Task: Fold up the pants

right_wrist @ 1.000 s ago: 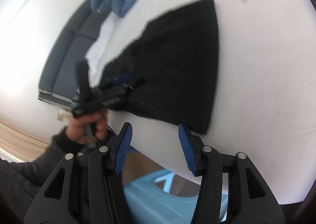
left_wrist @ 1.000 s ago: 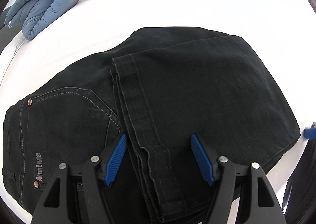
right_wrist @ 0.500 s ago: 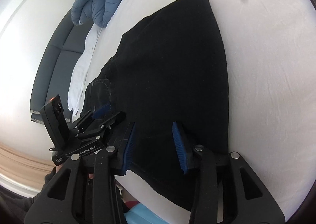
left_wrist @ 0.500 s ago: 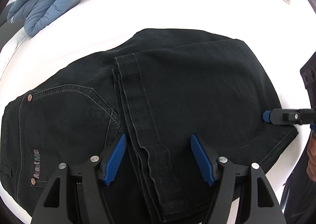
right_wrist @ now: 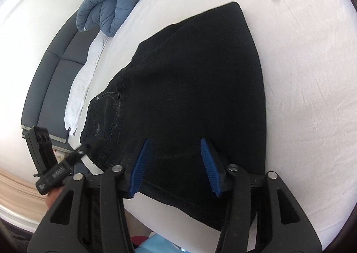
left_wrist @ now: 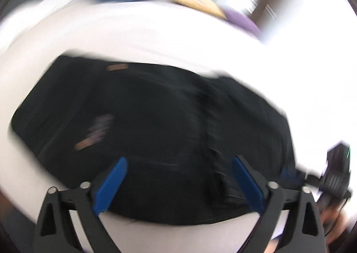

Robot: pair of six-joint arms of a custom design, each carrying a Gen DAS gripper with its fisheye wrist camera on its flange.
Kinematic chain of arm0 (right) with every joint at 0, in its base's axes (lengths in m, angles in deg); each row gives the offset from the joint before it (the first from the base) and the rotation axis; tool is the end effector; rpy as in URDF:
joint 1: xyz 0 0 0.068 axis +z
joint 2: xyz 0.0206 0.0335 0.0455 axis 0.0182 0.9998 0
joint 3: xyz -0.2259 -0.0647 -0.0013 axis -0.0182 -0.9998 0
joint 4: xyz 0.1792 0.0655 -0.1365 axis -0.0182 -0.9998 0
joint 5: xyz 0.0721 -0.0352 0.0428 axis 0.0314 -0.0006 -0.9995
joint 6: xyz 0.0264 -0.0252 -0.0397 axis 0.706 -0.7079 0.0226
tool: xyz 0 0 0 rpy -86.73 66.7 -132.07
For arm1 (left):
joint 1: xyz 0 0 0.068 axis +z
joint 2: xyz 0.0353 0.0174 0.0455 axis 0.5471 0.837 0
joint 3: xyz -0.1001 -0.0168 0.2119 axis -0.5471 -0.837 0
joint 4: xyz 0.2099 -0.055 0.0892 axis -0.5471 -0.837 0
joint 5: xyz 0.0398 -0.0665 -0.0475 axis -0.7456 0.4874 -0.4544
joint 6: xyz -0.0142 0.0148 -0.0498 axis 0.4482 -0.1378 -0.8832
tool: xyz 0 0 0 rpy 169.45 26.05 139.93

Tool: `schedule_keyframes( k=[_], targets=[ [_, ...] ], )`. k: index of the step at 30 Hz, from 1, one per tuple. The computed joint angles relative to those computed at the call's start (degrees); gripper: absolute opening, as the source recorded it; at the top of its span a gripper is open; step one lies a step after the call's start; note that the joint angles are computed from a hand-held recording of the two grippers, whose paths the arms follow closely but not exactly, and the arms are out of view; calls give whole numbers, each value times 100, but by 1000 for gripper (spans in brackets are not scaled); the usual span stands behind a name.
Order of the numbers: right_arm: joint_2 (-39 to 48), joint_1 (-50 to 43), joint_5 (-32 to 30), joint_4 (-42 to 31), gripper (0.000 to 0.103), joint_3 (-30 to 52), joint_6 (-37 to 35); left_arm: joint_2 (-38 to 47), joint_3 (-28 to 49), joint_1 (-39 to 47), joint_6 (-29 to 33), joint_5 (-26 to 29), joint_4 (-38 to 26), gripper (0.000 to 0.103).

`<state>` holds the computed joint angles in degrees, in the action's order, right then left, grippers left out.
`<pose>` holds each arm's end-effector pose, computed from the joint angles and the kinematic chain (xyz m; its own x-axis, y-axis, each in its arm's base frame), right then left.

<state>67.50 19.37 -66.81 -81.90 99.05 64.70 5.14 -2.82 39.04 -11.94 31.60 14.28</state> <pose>0.2108 0.0843 0.2173 -0.8877 0.3326 -0.3184 0.0516 0.7591 0.6490 0.2397 0.0100 0.3022 -0.8398 -0.1773 -0.5131 0.0472 0.9177 -0.3944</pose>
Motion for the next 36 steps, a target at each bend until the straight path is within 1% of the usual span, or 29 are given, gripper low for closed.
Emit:
schedule_keyframes(
  k=[1, 2, 3, 4, 6, 8, 10, 11, 14, 15, 18, 21, 23, 25, 26, 30, 32, 34, 36],
  targets=[
    [-49, 132, 136, 69, 66, -19, 25, 38, -26, 621, -85, 495, -116, 98],
    [-71, 275, 290, 117, 70, -22, 35, 122, -28, 1105, -100, 913, -225, 98],
    [-85, 406, 447, 130, 76, -11, 50, 227, -33, 1569, -87, 1370, -323, 98],
    [-56, 512, 588, 134, 79, 20, 63, 338, -36, 2003, -70, 1826, -427, 98],
    [49, 646, 797, 42, 79, 144, 56, 440, -10, 2423, -53, 2228, -555, 95],
    [135, 668, 819, -72, 79, 273, 88, 336, -57, 2678, -243, 2233, -426, 94],
    [148, 533, 613, -129, 79, 308, 137, -19, -269, 2911, -651, 2036, -94, 93],
    [166, 474, 507, -144, 79, 328, 145, -74, -317, 3061, -727, 2118, 11, 93],
    [162, 371, 329, -84, 79, 282, 170, 286, -163, 3332, -596, 2175, -50, 93],
    [159, 371, 326, -84, 79, 274, 169, 389, -202, 3414, -608, 2181, 21, 93],
    [188, 484, 455, -169, 79, 351, 188, 650, -396, 3559, -933, 2108, 408, 93],
    [259, 501, 447, -214, 79, 430, 160, 1011, -551, 3650, -1104, 2412, 764, 93],
    [298, 442, 351, -178, 79, 438, 156, 1237, -391, 3574, -1136, 2487, 885, 93],
    [300, 350, 210, -141, 79, 413, 173, 1461, -283, 3519, -1253, 2675, 1060, 93],
    [286, 329, 171, -135, 79, 399, 186, 1593, -186, 3508, -1226, 2740, 1026, 93],
    [259, 268, 46, -107, 79, 369, 247, 1881, 13, 3408, -1676, 2883, 1321, 93],
    [292, 186, -79, -149, 80, 441, 338, 1915, 90, 3414, -1698, 2959, 1266, 92],
    [354, 71, -234, -143, 79, 573, 532, 1975, 174, 3368, -1654, 2991, 1191, 80],
    [340, 32, -382, -3, 79, 757, 761, 2142, 260, 3316, -1558, 3138, 1024, 45]
  ],
)
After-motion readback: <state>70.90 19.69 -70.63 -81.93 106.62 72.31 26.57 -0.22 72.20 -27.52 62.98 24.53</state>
